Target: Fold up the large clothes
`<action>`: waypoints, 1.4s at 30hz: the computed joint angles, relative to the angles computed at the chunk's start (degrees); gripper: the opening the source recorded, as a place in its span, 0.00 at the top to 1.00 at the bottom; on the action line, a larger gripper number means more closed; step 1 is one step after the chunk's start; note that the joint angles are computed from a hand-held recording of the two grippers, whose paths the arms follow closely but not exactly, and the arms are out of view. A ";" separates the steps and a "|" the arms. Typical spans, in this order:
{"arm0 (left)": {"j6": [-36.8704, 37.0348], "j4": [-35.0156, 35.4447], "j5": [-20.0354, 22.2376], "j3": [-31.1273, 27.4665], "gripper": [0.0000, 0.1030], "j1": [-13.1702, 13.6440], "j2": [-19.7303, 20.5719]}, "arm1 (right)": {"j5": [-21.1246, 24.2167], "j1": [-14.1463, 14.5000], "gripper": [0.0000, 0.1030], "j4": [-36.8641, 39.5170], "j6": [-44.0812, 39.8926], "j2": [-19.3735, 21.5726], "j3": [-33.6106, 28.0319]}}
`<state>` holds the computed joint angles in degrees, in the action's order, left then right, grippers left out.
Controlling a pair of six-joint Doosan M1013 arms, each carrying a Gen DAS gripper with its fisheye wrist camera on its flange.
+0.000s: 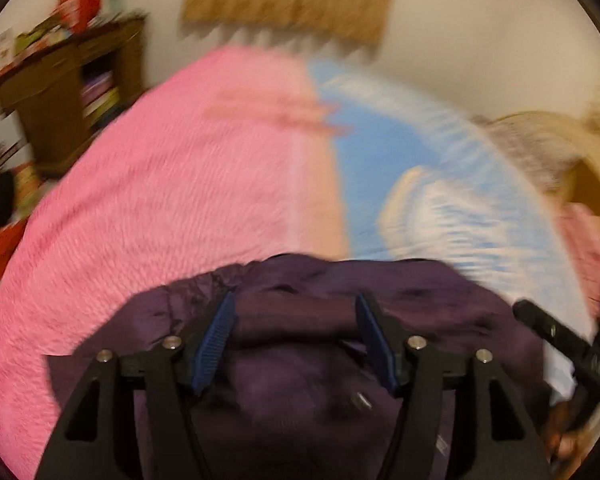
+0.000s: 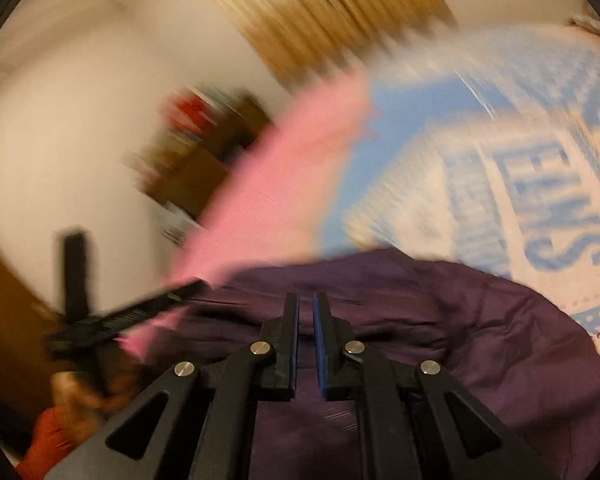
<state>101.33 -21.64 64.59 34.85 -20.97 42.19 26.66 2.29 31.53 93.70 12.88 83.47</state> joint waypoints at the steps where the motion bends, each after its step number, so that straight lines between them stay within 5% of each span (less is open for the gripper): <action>1: 2.32 -1.89 -0.95 2.19 0.17 0.68 -1.64 | -1.58 0.10 0.74 5.28 -4.15 -2.60 2.19; 2: 5.94 -4.76 -3.13 6.28 0.12 1.90 -4.38 | -1.96 0.04 0.38 7.57 -6.46 -4.22 3.62; 4: 12.28 -10.06 -6.81 12.90 0.00 4.05 -8.34 | -5.51 0.87 0.01 3.14 -4.48 -8.85 8.11; 6: 17.83 -14.50 -8.19 18.56 0.00 6.46 -11.31 | -9.67 2.17 0.01 -10.20 6.18 -12.49 12.09; 11: 19.59 -14.92 -7.68 23.70 0.00 7.98 -12.82 | -3.59 2.26 0.01 -24.93 22.73 -15.70 16.45; 15: 16.81 -15.07 -4.44 23.71 0.00 6.94 -11.92 | 0.46 1.78 0.01 -18.82 16.64 -14.27 16.75; 18: 17.15 -15.15 -2.64 24.46 0.00 6.14 -11.60 | 6.18 3.50 0.01 -24.80 16.71 -11.35 14.08; 21: 21.37 -13.64 -6.89 28.07 0.03 5.10 -13.55 | 9.62 6.52 0.09 -37.01 21.41 -9.46 12.58; 23: 24.28 -10.63 -11.18 30.88 0.25 4.13 -15.31 | 10.62 7.83 0.34 -44.05 27.68 -9.84 12.66; 25: 27.21 -13.05 -13.13 32.74 0.65 4.63 -16.49 | 10.07 8.67 0.50 -48.72 32.67 -10.67 13.26; 26: 28.43 -15.95 -13.61 33.70 0.74 5.29 -17.17 | 10.67 9.70 0.61 -53.32 36.66 -11.36 13.72; 29: 31.81 -24.77 -13.71 36.30 0.77 7.22 -18.80 | 11.59 12.04 0.67 -61.29 43.98 -13.10 14.61; 42: 36.71 -37.31 -18.50 39.56 0.79 8.04 -23.84 | 15.17 20.55 0.76 -83.28 56.37 -15.74 11.64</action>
